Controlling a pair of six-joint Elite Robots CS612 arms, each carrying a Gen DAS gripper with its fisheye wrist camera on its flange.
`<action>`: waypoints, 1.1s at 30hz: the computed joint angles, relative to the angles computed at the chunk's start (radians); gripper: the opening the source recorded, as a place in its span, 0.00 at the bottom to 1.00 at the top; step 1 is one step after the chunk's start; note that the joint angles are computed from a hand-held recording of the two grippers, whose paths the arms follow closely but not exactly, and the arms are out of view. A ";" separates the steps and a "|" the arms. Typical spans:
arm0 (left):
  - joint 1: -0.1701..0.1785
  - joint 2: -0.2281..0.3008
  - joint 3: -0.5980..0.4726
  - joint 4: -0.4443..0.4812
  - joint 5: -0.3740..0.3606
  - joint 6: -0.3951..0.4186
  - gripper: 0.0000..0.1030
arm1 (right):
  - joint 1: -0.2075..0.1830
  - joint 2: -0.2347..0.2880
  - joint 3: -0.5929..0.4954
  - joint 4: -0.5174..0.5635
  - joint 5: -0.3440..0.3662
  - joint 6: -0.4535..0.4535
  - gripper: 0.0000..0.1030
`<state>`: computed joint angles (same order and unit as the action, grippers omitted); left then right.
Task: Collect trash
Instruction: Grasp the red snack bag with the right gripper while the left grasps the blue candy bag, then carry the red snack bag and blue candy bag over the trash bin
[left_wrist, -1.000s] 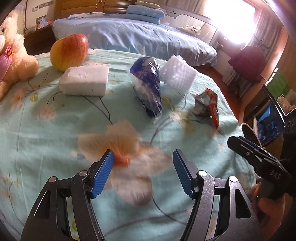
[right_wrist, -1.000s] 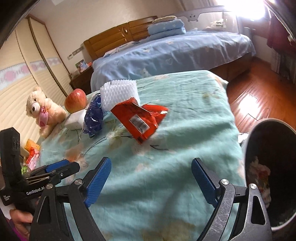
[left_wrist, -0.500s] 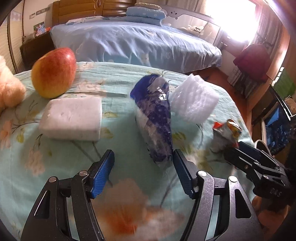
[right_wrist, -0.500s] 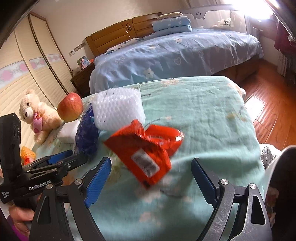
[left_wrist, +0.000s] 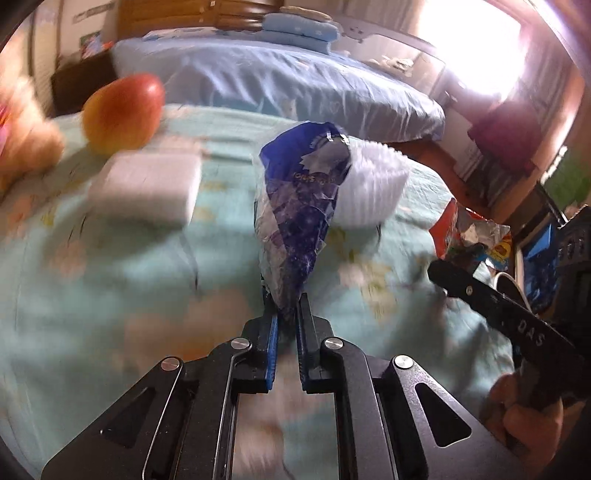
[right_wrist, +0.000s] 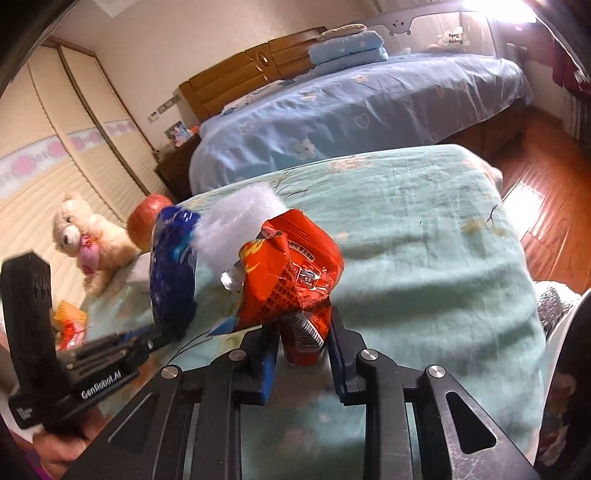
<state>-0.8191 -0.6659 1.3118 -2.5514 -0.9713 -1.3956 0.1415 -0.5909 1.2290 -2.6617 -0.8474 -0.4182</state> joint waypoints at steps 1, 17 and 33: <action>-0.005 -0.001 0.002 0.007 0.006 -0.015 0.07 | -0.004 -0.004 0.008 0.009 0.015 -0.004 0.23; -0.057 0.010 0.011 -0.098 -0.001 0.006 0.07 | -0.038 -0.067 0.142 -0.086 0.024 0.008 0.23; -0.089 0.033 -0.024 -0.176 -0.075 0.185 0.06 | -0.076 -0.136 0.326 -0.334 -0.058 0.184 0.24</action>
<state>-0.9085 -0.6327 1.2881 -2.7275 -1.0463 -1.2101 0.0651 -0.7265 1.5550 -2.9954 -0.9057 -0.2337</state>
